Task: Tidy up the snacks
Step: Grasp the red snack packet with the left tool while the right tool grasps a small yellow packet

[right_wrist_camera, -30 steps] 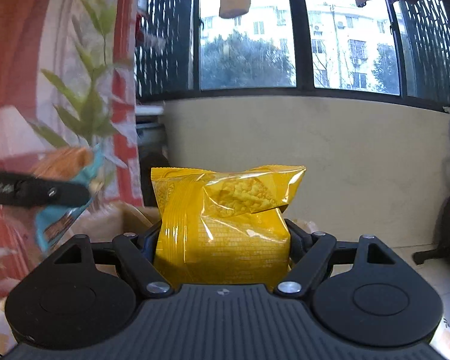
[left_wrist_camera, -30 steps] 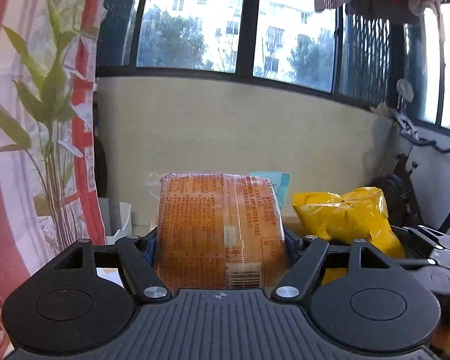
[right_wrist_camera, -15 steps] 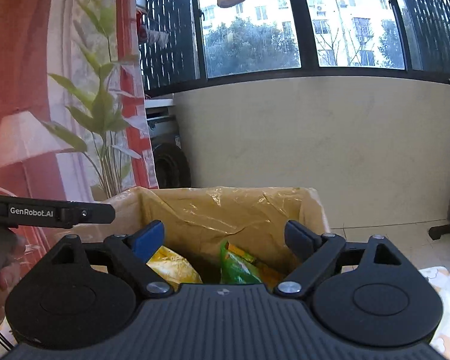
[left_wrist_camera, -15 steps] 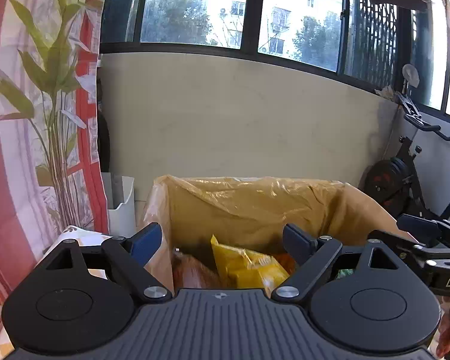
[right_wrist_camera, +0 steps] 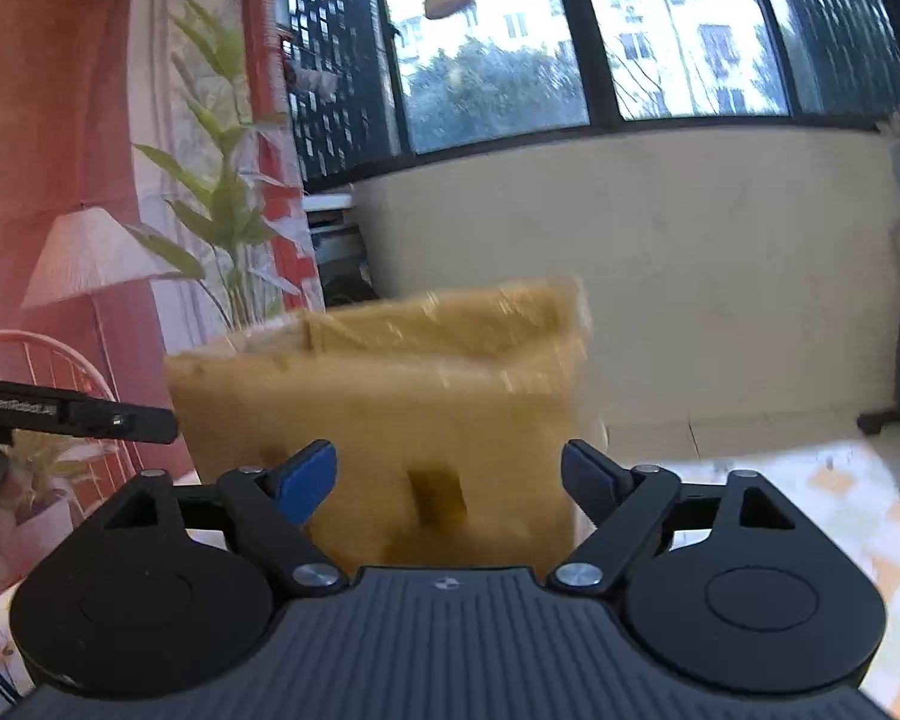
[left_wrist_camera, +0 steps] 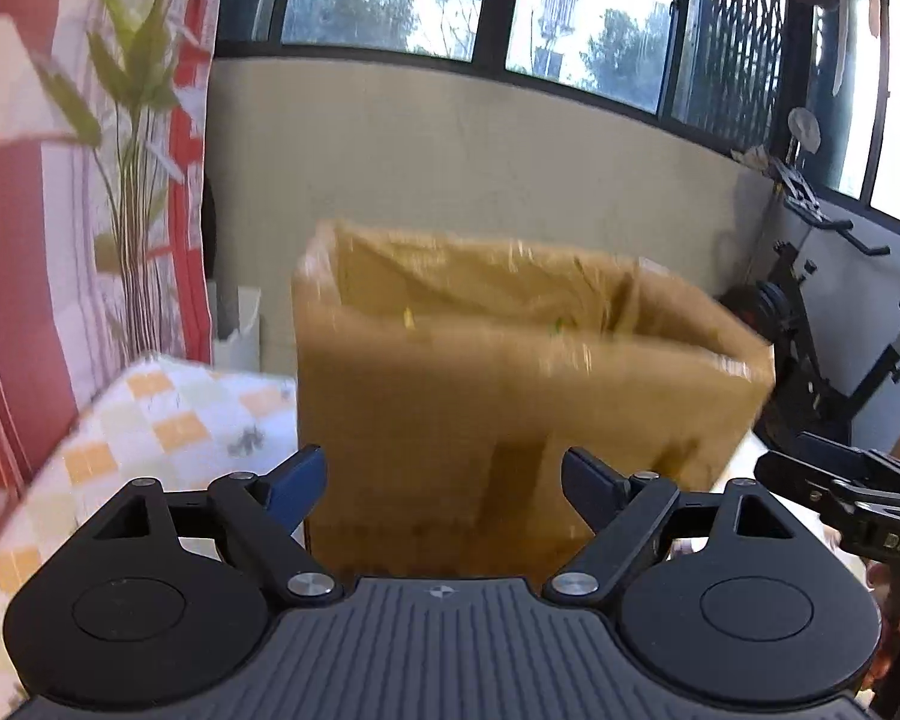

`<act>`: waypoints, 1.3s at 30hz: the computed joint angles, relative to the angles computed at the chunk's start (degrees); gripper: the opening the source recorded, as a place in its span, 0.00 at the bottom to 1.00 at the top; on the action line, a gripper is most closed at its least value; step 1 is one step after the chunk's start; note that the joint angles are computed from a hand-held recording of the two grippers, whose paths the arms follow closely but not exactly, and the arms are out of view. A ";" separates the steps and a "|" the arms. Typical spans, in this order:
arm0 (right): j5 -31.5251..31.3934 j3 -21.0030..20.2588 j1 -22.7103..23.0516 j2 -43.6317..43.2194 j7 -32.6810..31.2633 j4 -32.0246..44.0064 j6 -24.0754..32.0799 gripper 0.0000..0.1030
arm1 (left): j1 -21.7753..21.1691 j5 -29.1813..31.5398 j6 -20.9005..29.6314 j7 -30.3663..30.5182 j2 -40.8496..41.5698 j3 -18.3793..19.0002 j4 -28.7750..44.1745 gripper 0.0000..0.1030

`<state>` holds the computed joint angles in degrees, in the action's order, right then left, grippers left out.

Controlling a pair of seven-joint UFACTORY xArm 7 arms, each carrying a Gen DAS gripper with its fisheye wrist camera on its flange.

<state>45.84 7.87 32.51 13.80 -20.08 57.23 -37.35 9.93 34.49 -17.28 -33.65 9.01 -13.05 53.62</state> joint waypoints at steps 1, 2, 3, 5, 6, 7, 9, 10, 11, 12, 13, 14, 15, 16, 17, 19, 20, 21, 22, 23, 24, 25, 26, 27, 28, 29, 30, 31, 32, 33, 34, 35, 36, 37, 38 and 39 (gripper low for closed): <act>0.67 0.02 0.21 0.38 0.03 -0.51 -0.48 0.77 | 1.82 2.26 -0.17 -1.87 0.58 -1.65 -0.20 0.81; 1.48 0.01 0.46 0.82 -0.20 -1.16 -0.87 0.76 | 3.41 4.69 -0.52 -3.41 1.26 -3.10 -0.10 0.80; 1.66 0.07 0.51 1.16 -0.11 -1.92 -1.00 0.74 | 4.34 6.86 -1.17 -4.09 2.37 -3.93 0.25 0.80; 2.07 -0.05 0.81 2.30 -0.62 -2.66 -0.89 0.73 | 2.36 7.08 -1.64 -2.11 3.65 -2.74 0.22 0.80; 2.49 -0.18 1.10 2.92 -1.04 -2.85 -0.92 0.72 | 1.61 7.15 -1.46 -1.14 4.32 -2.54 0.31 0.80; 3.30 -0.33 1.47 3.65 -1.47 -2.99 -0.91 0.71 | 1.66 7.65 -1.02 -0.74 5.22 -3.12 0.73 0.80; 4.36 -0.46 1.84 4.79 -1.26 -3.20 -0.69 0.69 | 1.97 7.51 0.12 0.13 7.22 -4.75 1.46 0.80; 5.24 -0.63 2.19 5.45 -1.36 -3.16 -0.81 0.68 | 1.93 6.72 0.64 0.91 8.29 -5.40 1.77 0.80; 6.08 -0.77 2.61 6.06 -1.37 -3.28 -1.56 0.67 | 1.39 5.60 1.16 1.82 9.40 -5.59 2.01 0.80; 7.26 -0.88 3.08 6.78 -1.45 -3.05 -2.46 0.67 | 1.29 4.80 1.97 2.49 10.56 -6.17 2.41 0.80; 7.55 -0.71 3.07 7.20 -0.70 -3.20 -3.14 0.67 | 0.45 3.62 2.60 3.28 11.38 -6.08 2.32 0.80; 7.04 -0.36 2.75 7.51 0.81 -3.65 -3.64 0.67 | 0.32 2.83 3.44 3.96 12.46 -6.54 2.78 0.80; 6.28 -0.06 2.44 7.59 2.38 -4.59 -4.31 0.67 | 0.10 1.94 3.65 4.65 13.42 -6.72 3.12 0.81; 6.29 -0.02 2.53 7.77 2.80 -4.94 -4.65 0.67 | -0.01 1.05 3.77 5.29 14.45 -6.92 3.60 0.82; 6.11 0.00 2.54 8.01 3.22 -5.40 -4.96 0.67 | -0.08 0.12 4.22 5.86 15.30 -7.19 4.21 0.82; 5.61 0.18 2.38 8.38 4.65 -6.30 -5.30 0.66 | -0.97 -2.05 5.46 6.99 16.74 -6.94 5.51 0.82; 5.35 0.27 2.20 8.30 5.55 -6.64 -5.10 0.64 | -1.42 -3.04 6.45 7.65 17.64 -6.80 6.65 0.82; 4.37 0.28 1.94 8.28 6.84 -7.00 -5.78 0.64 | -2.54 -4.10 7.09 8.27 18.12 -6.03 7.37 0.82; 4.20 0.09 1.97 8.48 7.38 -6.98 -6.55 0.64 | -3.51 -4.99 8.03 9.01 18.83 -5.52 8.53 0.82; 4.59 -0.05 2.01 8.56 7.32 -6.83 -6.33 0.64 | -4.80 -5.84 9.04 9.75 19.55 -4.73 9.71 0.82; 4.25 -0.01 1.64 8.41 7.85 -6.93 -5.49 0.64 | -5.88 -6.57 9.83 10.50 20.24 -4.02 10.74 0.82; 3.67 -0.01 1.38 8.34 8.54 -7.09 -5.11 0.64 | -6.71 -7.18 10.55 11.34 20.96 -3.50 11.68 0.82; 3.34 -0.12 1.45 8.38 8.88 -7.23 -5.42 0.64 | -7.49 -7.88 11.15 12.01 21.51 -3.12 12.44 0.83; 3.12 -0.17 1.55 8.30 9.11 -7.45 -5.65 0.64 | -7.75 -8.64 10.79 12.58 22.09 -3.10 12.84 0.86; 2.77 -0.20 1.48 8.22 9.32 -7.57 -5.40 0.64 | -8.08 -9.60 10.18 12.87 22.50 -2.76 13.01 0.88; 2.57 -0.24 1.47 8.11 9.44 -7.66 -5.11 0.64 | -7.94 -10.56 10.33 13.28 22.95 -3.09 13.43 0.88; 2.13 -0.23 1.39 7.96 9.89 -7.90 -5.08 0.64 | -6.52 -11.39 10.38 13.89 23.24 -4.54 13.36 0.88; 1.35 -0.17 1.15 7.83 10.66 -8.22 -5.06 0.64 | -4.97 -12.11 10.62 14.64 23.72 -6.17 13.49 0.88; 0.57 -0.12 0.88 7.76 11.50 -8.46 -4.95 0.64 | -3.14 -12.73 10.64 15.54 24.38 -8.03 13.61 0.88; -0.04 -0.14 0.73 7.72 12.19 -8.67 -4.98 0.64 | -1.21 -13.24 10.66 16.53 24.88 -9.90 13.51 0.88; -0.84 -0.16 0.48 7.69 13.01 -8.91 -5.03 0.64 | 0.89 -13.60 10.70 17.66 25.20 -11.86 13.21 0.88; -1.40 -0.21 0.34 7.70 13.62 -9.04 -4.99 0.64 | 2.39 -14.01 10.97 18.72 25.48 -13.32 13.17 0.88; -1.79 -0.29 0.32 7.66 14.05 -9.17 -5.02 0.64 | 4.08 -14.27 10.96 19.93 25.70 -14.81 12.87 0.88; -2.06 -0.36 0.32 7.61 14.40 -9.29 -5.03 0.64 | 5.58 -14.52 11.04 21.14 25.88 -16.07 12.57 0.88; -2.37 -0.41 0.29 7.57 14.74 -9.41 -5.02 0.64 | 6.95 -14.82 11.12 22.27 25.95 -17.15 12.21 0.88; -2.68 -0.46 0.24 7.51 15.10 -9.55 -5.04 0.64 | 8.06 -15.22 11.08 23.26 25.92 -17.94 11.81 0.86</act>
